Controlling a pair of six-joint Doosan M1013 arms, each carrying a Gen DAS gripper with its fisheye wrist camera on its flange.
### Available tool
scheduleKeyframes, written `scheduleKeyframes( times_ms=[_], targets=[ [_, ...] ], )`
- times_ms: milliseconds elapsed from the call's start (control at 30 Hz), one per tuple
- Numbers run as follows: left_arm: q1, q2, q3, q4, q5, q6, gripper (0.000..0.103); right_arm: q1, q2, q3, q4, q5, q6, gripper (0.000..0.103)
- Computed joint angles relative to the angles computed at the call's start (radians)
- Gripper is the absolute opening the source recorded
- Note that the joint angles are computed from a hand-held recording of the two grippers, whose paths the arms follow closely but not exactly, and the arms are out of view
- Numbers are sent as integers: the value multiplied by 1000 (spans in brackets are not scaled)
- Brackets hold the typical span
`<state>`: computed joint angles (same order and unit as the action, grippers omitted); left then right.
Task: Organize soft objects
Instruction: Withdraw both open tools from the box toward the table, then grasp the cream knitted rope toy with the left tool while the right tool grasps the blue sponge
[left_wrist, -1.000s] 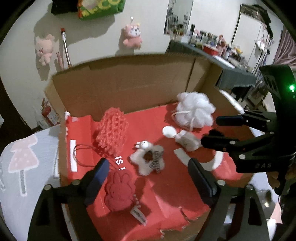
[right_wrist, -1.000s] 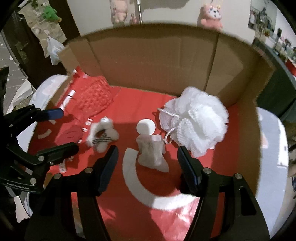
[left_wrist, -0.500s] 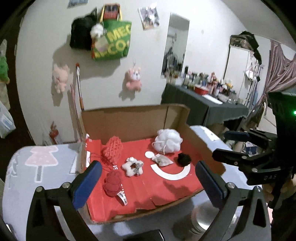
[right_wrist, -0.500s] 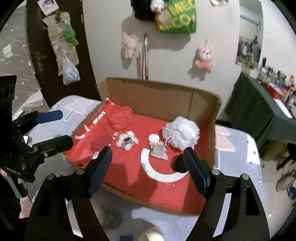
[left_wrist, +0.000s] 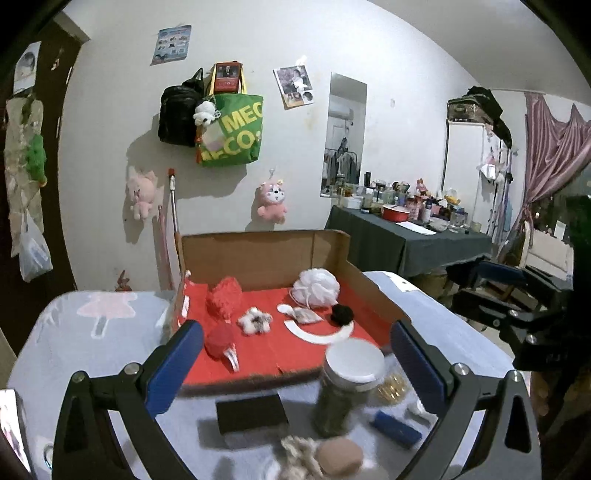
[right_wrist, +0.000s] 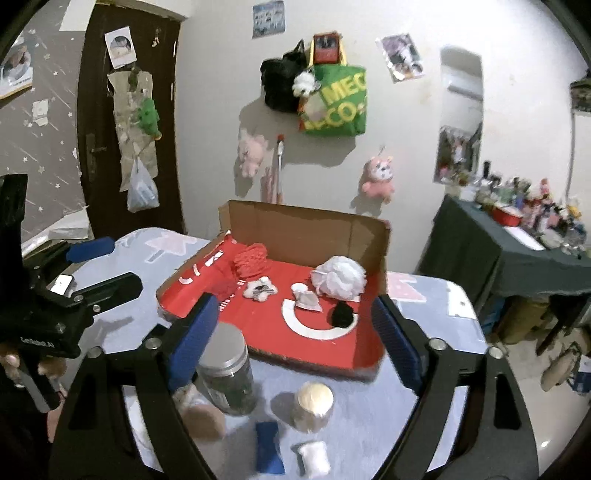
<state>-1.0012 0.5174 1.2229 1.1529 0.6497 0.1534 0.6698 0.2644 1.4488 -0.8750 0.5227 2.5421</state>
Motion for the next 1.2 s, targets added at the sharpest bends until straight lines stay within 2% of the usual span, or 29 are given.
scheduleKeyframes(
  times_ms=[100, 233, 467, 600, 833, 1200],
  targets=[
    [-10, -10, 41, 13, -26, -52, 103, 26, -20, 59, -138, 4, 138, 93],
    [-25, -11, 80, 37, -20, -125, 103, 51, -32, 113, -245, 16, 265, 93],
    [-40, 1, 118, 36, -5, -152, 103, 72, -26, 173, -296, 5, 366, 93],
    [-33, 16, 123, -51, -7, -117, 103, 66, -10, 189, -236, -26, 340, 93],
    [-15, 41, 113, -199, 6, -15, 103, 45, 30, 185, -27, -56, 196, 93],
    [1, 59, 94, -295, 29, 89, 101, 10, 45, 186, 210, -140, -4, 92]
  ],
)
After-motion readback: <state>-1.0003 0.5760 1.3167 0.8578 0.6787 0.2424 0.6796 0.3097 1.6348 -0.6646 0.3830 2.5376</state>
